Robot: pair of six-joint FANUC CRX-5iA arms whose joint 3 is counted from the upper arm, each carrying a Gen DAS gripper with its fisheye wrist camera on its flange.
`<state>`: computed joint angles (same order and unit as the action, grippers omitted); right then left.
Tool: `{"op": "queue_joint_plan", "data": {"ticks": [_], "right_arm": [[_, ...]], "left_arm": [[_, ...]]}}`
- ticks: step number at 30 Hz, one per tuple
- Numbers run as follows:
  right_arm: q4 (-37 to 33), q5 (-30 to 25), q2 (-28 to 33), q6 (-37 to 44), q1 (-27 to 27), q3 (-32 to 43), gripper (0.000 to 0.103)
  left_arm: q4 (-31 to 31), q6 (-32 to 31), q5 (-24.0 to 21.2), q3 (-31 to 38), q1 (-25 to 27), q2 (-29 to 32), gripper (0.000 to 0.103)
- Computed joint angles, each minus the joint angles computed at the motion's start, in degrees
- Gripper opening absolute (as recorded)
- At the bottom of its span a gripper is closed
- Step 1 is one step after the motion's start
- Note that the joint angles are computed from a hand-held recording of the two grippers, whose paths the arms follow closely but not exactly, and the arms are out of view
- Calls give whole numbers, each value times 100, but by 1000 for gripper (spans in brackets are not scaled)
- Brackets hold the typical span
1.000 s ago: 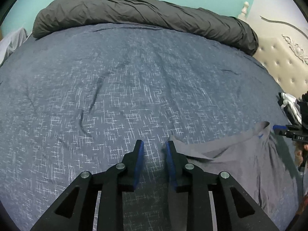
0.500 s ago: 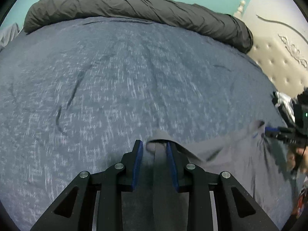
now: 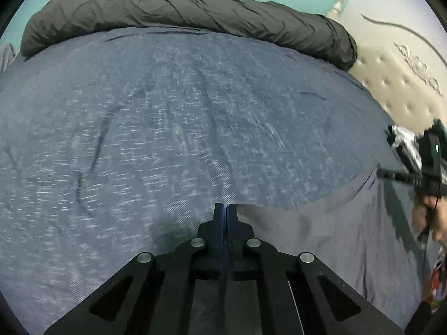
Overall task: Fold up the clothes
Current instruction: 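Grasp the shorts' waistband again with the left tool while the right tool pinches the fabric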
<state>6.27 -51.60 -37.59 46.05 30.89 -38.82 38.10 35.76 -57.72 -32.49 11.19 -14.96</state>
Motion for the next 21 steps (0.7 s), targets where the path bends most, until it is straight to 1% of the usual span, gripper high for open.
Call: {"op": "queue_joint_plan", "data": {"ticks": [3,4,7,9,11,13,14,16,19,21], "right_arm": [[-183,-30,9,6,-256,106,2],[-260,-36,1,20,-343,139,2],[-299,-63,60,-15,-373,226,2],[-233,-94,125,-43,-316,277,2],[-199,-103,196,-55,-276,310,2],[-77,-97,314,-200,-148,323,2],[-35,-88,343,-283,-94,311,2],[22,-84,390,-405,-48,292,2],[52,-91,368,-443,-38,235,2],[37,-83,308,-442,-61,182,2]], "left_arm": [[-27,-171,-288,40,198,-65,2],[-129,-212,-329,92,197,-78,2],[-558,-256,-390,329,84,-50,2],[-741,-99,-335,458,12,3,2],[-907,109,-263,584,-56,66,4],[-753,359,-172,577,41,92,5],[-579,485,-155,536,140,98,9],[-471,684,-183,481,285,93,11],[-372,627,-392,376,361,100,11],[-335,586,-465,285,301,98,11]]}}
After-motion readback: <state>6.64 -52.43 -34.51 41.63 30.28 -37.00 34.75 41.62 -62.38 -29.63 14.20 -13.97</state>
